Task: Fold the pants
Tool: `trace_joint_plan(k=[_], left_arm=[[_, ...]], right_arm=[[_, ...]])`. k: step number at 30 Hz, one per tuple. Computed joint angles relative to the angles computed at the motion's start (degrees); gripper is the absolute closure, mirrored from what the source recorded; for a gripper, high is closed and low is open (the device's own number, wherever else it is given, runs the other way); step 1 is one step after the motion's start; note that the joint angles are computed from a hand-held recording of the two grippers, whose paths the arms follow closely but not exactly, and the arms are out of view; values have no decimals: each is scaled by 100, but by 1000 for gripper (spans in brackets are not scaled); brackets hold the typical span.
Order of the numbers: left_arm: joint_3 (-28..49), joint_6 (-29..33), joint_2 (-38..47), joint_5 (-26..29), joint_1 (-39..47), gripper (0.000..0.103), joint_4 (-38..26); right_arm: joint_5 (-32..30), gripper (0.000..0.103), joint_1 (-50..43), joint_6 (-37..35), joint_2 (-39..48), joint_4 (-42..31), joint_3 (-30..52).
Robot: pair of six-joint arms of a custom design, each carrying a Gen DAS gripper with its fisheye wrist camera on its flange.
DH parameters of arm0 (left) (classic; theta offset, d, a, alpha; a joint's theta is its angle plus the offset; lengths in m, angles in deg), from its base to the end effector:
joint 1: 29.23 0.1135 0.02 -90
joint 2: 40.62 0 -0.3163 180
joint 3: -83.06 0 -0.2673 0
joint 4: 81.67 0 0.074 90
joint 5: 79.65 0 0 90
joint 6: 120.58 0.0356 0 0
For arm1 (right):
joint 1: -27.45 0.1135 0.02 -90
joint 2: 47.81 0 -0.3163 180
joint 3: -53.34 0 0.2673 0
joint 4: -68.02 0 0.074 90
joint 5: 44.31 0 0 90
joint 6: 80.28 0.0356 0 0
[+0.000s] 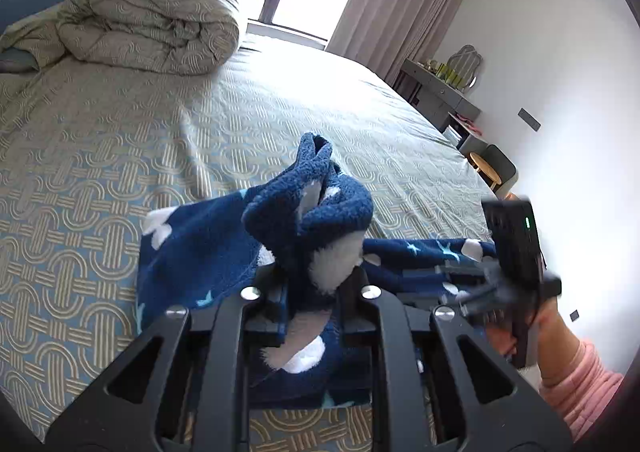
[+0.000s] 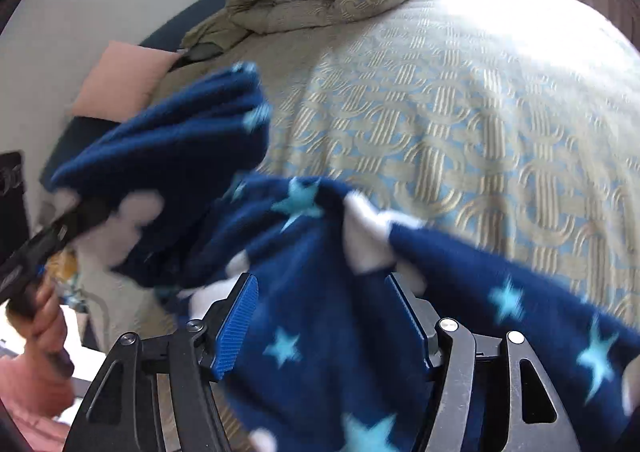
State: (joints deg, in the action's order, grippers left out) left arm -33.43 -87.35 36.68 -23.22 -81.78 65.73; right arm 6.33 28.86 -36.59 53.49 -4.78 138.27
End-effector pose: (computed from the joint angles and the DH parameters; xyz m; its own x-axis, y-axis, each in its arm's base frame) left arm 0.1868 -0.2116 0.2833 -0.6006 -0.3621 -0.7129 -0.1329 0.9244 -0.3576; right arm 0.3393 0.0309 0.2468 -0.6701 -0.5757 -0.4685 -0.7423 0.5160 0.4276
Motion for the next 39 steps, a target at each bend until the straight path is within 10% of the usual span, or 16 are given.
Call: trace_joint_plan(k=[3,7,15,23,28,34,39], left_arm=[[315,172,-54,-229,69,85,-319],[830,506,27,-410,39,85,-524],[1821,1115,1404,95,-657,85,-371],[2356,568,3422,1583,-824,75,-32],[1748,246,2616,1270,-1084,40,354],[1325,-407,1718,-107,-1515,30,-757],[594,-1792,1363,-158,-1438,30,-1671]], right_arm=[[392,36,-454,-1113,-52,-727,-953],[538,36,-1123,-2006,-1221,277,-2571],[68,36,-2042,-2573,-479,-1660,-1422],[-338,32,-3174,-1718,747,-2228,-605],[-561,32,-3264,-1788,1171,-2503,-336],[-1024,32,-2833,-1429,1281,-2598,-110],[-902,32,-2323,-310,1072,-2067,-140]])
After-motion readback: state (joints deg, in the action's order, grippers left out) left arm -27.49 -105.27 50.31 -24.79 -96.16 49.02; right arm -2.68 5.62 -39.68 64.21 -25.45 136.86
